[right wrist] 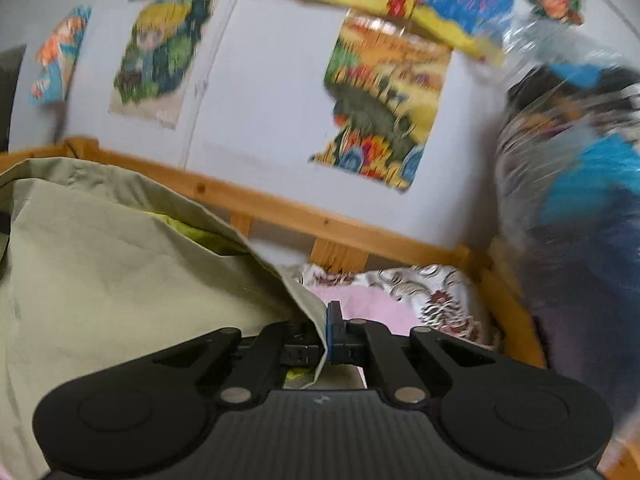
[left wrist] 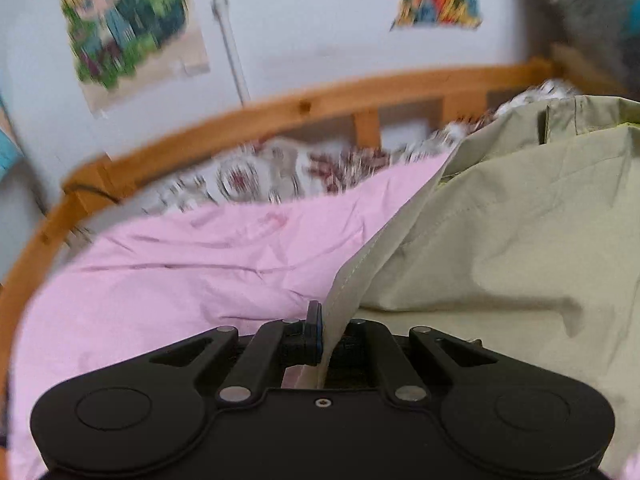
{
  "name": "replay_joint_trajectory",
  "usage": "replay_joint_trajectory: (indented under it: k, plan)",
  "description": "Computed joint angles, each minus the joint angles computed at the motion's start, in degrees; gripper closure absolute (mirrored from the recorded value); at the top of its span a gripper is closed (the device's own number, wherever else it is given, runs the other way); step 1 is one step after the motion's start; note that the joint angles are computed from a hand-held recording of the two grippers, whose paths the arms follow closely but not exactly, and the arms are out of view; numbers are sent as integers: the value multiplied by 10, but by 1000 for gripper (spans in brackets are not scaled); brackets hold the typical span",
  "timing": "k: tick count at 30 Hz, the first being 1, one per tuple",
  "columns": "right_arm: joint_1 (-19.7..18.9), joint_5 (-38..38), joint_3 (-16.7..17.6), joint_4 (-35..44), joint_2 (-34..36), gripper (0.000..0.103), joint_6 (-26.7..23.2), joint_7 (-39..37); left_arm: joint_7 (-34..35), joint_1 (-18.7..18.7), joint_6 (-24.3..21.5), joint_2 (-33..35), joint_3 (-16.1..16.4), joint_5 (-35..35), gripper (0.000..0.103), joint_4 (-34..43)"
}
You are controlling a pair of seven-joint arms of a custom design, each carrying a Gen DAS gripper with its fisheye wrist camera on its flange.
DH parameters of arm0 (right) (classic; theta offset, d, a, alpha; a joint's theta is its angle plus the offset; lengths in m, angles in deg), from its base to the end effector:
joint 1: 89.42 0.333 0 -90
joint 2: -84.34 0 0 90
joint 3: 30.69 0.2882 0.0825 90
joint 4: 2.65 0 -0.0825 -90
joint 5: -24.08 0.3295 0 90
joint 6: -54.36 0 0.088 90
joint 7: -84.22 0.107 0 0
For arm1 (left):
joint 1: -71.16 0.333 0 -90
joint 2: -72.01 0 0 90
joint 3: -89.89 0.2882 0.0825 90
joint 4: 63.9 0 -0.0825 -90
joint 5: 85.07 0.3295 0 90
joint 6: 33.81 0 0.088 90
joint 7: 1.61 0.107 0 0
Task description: Fold large clothes
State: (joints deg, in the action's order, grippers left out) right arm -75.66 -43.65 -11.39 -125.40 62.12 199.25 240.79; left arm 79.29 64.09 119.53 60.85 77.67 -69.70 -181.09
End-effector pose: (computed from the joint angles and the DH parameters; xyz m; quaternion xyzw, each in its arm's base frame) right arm 0.3577 0.2748 0.6182 -0.6306 0.5069 -0.4913 0.3224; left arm 0.4699 -0.1829 0.6084 -0.5110 0.7544 -0.2755 0.3064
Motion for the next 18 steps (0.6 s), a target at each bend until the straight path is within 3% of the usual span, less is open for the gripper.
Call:
replay_joint_trajectory:
  k: [5, 8, 11, 13, 14, 15, 16, 17, 18]
  plan:
    - [-9, -35, -36, 32, 104, 101, 37, 21, -22, -6, -9, 120, 4, 8, 102, 69]
    - [3, -27, -68, 41, 150, 101, 58, 30, -15, -15, 6, 151, 12, 16, 102, 72]
    - [15, -6, -97, 46, 181, 100, 84, 27, 0, -16, 2, 173, 16, -23, 98, 82]
    - [18, 6, -113, 37, 185, 96, 112, 33, 3, -14, -5, 177, 19, -56, 87, 89]
    - [17, 9, -119, 29, 180, 93, 126, 39, 8, -12, -10, 177, 19, -75, 77, 92]
    - [15, 10, -125, 18, 172, 80, 147, 46, 30, -6, -12, 173, 16, -109, 62, 91]
    - [10, 2, -128, 8, 162, 60, 166, 58, 42, -2, -7, 166, 16, -130, 53, 86]
    - [3, -13, -128, 0, 151, 49, 177, 75, 46, 1, 6, 153, 19, -142, 34, 74]
    - [-3, -31, -126, -9, 139, 32, 184, 94, 45, 2, 22, 142, 21, -148, 17, 61]
